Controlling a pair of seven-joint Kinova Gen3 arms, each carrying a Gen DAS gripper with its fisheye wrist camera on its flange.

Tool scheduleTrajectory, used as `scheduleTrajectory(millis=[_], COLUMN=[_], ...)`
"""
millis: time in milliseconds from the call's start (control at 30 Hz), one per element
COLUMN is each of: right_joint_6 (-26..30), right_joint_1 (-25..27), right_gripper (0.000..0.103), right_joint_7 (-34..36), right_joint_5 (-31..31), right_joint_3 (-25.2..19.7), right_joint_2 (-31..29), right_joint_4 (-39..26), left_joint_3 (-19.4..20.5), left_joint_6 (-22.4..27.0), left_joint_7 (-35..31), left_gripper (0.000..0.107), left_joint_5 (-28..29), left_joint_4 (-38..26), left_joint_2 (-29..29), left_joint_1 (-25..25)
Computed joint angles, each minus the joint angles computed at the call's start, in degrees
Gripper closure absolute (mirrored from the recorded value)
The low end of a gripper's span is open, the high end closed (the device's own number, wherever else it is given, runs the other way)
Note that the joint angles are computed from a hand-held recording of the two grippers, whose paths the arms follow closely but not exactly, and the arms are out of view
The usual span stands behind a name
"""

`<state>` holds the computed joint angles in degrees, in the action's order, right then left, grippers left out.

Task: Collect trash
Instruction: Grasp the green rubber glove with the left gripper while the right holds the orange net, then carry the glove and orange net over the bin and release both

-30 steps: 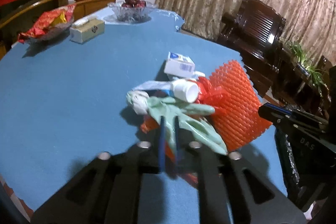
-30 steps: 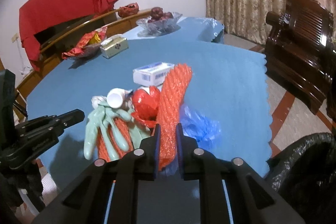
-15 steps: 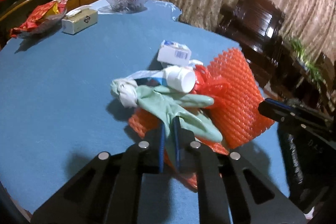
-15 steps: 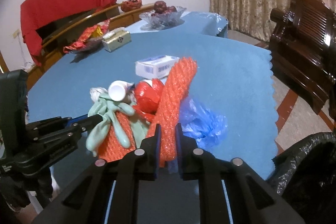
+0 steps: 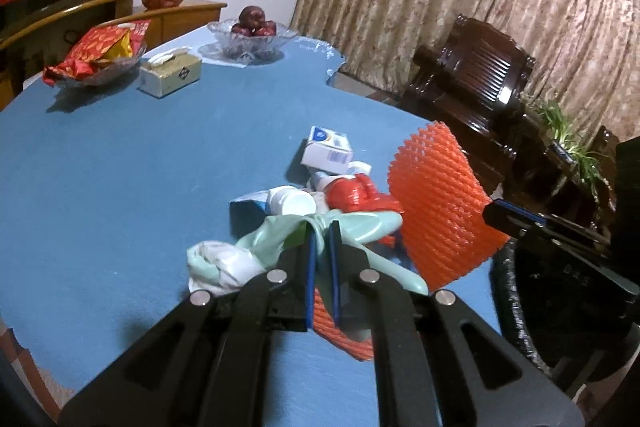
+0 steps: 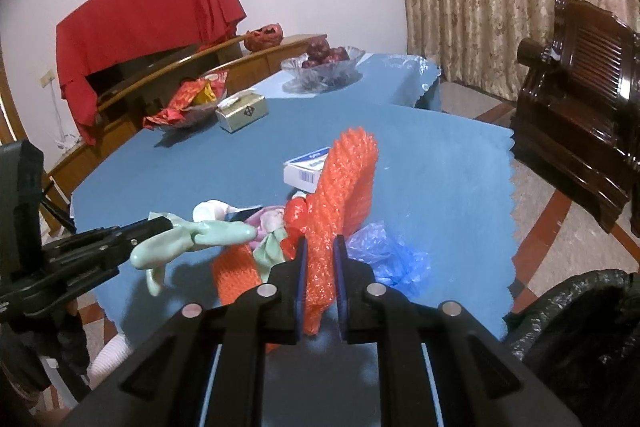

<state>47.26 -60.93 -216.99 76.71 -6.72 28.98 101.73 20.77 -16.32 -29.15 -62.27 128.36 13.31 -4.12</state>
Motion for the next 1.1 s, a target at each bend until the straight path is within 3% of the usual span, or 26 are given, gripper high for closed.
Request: scheduleTrajectory(millis=[167,367,667,900,1100], right_joint_6=[2.08,5.88,11.28,9.31,6.09], right_joint_1=[-1.19,-2.33,-3.90,-3.08,-2.83], right_gripper=[0.091,0.091,0.091,0.091,0.091], right_joint_7=[-1.37,-3.32,-4.61,-5.30,-3.40], right_joint_5=[0.28,0.65,0.27,-1.64,-2.76], right_joint_3=[-0.49,-2.05,-4.52,-4.24,-2.44], right_joint_2=[-1.61,-3.21,-4.69,-1.60,0.88], right_joint_4=[1.18,2.43,3.53,2.52,1.31], left_joint_3=[-0.45,-3.67,-8.67,-9.68,-7.86], left_joint_6=[-2.96,-5.63,-6.94,-4.89,-2.92], left_joint_7=[2.44,4.71,3.82,-0.35,-3.86], left_gripper=[0.102,0.103,0.103,0.103,0.103], left_joint_5=[-2.76,-5.06,-3.56,-0.14,2.43], left_joint_4=[1.28,1.79,3.02,4.18,4.96], left_joint_2=[-3.24,-5.73,-8.63,-7.45,-3.96], left_joint_1=[0.66,4.15,10.54,12.41,10.64])
